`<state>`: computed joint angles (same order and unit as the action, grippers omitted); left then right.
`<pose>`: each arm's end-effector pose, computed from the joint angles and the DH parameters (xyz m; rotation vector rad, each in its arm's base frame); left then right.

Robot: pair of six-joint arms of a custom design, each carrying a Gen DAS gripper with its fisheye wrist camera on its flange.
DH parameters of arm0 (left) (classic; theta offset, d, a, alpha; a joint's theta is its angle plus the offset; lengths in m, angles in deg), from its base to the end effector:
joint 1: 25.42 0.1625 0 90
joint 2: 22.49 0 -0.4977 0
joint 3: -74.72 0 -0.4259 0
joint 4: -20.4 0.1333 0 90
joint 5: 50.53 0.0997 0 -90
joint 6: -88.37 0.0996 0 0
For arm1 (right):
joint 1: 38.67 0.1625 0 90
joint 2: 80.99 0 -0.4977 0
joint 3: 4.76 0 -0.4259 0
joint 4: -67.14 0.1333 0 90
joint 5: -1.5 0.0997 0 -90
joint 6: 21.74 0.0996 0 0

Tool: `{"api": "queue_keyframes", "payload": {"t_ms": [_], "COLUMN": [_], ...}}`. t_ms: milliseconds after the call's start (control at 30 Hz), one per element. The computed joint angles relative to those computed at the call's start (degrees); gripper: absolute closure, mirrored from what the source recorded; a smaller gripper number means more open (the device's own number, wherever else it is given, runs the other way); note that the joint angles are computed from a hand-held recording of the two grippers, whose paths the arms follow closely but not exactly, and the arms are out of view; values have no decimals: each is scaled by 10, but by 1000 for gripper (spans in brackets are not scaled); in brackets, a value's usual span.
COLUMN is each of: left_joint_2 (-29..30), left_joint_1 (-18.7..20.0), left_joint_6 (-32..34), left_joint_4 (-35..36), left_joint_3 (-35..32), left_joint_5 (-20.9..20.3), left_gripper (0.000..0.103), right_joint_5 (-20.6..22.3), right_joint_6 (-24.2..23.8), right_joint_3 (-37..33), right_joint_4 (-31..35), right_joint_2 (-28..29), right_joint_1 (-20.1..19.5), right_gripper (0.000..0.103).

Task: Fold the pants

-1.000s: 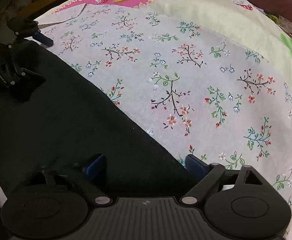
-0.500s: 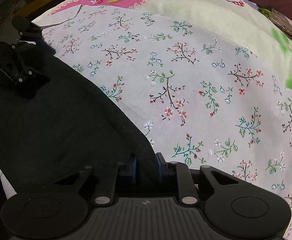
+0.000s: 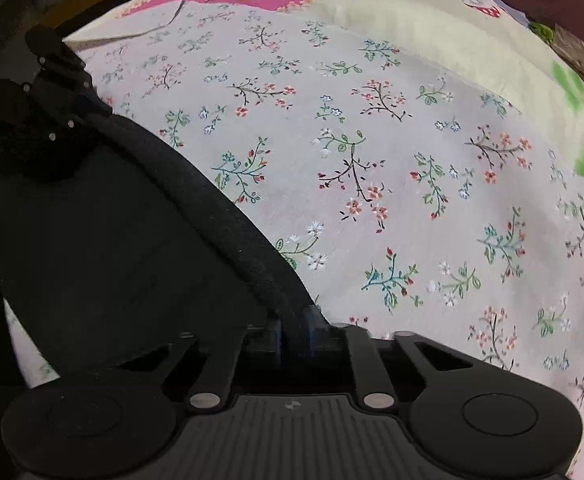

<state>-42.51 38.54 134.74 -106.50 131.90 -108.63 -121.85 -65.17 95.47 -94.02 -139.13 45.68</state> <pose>-0.2308 -0.8960 -0.0094 1.5318 2.0897 0.1365 0.0086 -0.7106 0.2755 0.6004 -2.3301 0.2674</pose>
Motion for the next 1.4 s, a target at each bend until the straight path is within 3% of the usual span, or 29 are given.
{"api": "queue_keyframes", "payload": {"t_ms": [33,133,167,233,267,333,433,467,533,733,1067,1400], "left_joint_2": [1,1,4,8,9,5,-3,-8,-20,-68,-182,-280], "left_joint_1": [0,1,2,3,3,2,0,-3,-8,-14,-35,-57], "left_joint_6": [6,18,17,5,-3,-7,-11,-7,7,-22,-93,-173], "left_joint_4": [-3,-18,-24,-18,-14,-19,-23,-32,-49,-52,-69,-54], "left_joint_3": [1,5,4,-5,-8,1,15,27,53,118,275,404], "left_joint_5": [2,7,9,10,10,12,12,17,26,13,-16,-57], "left_gripper": [63,53,50,47,47,53,67,70,79,82,83,84], "right_joint_5": [-14,-26,-23,-26,-24,-18,-38,-46,-51,-49,-16,12], "right_joint_6": [-27,-80,-80,-60,-49,-21,-6,1,11,32,80,174], "right_joint_3": [2,6,3,-6,-10,-18,-15,-13,-3,35,123,222], "right_joint_4": [-19,-47,-46,-41,-31,4,14,14,7,13,40,105], "right_joint_2": [6,12,12,13,12,6,7,5,-2,-35,-119,-202], "right_joint_1": [1,-4,-7,-11,-14,-17,-9,-5,1,19,48,73], "right_gripper": [83,69,66,50,52,78,100,103,103,103,103,103]}}
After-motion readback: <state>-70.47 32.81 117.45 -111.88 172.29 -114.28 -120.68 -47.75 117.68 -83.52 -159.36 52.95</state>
